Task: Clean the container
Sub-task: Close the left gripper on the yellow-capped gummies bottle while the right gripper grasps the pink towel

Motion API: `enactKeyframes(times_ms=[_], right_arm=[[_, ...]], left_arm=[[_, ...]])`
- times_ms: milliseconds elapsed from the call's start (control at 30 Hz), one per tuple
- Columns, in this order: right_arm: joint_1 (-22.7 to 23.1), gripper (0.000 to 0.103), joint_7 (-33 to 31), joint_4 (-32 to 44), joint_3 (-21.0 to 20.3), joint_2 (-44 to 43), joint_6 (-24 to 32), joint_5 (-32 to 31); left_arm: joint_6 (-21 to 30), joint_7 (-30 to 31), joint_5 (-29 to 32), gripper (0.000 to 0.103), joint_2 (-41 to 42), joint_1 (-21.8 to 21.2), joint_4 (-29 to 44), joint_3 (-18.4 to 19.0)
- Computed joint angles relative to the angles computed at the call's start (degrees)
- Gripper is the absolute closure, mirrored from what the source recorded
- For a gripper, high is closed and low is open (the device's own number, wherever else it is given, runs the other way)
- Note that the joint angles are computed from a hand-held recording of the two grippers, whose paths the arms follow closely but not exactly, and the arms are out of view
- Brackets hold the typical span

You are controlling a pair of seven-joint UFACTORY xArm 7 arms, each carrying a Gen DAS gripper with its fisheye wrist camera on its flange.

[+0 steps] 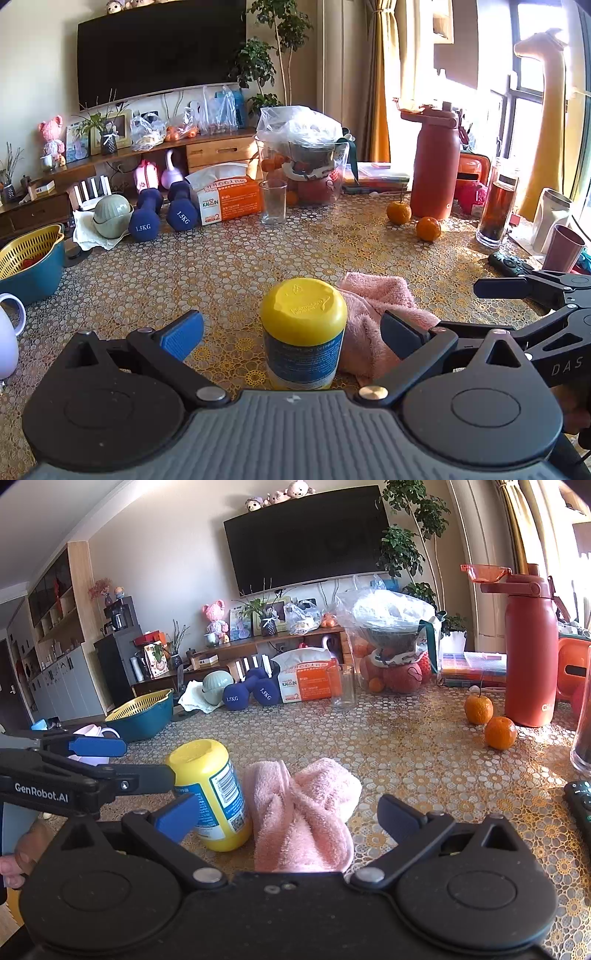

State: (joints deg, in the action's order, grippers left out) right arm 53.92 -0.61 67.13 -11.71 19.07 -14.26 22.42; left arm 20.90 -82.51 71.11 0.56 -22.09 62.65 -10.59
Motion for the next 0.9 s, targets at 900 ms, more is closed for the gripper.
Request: enactKeyframes(times_ms=[900], right_arm=[[-8.1,0.024,11.79,22.79,2.48,16.38,20.1,-19.91]], left_arm=[[-5.74,6.22,2.29,0.001,7.19,-1.41,6.05,4.43]])
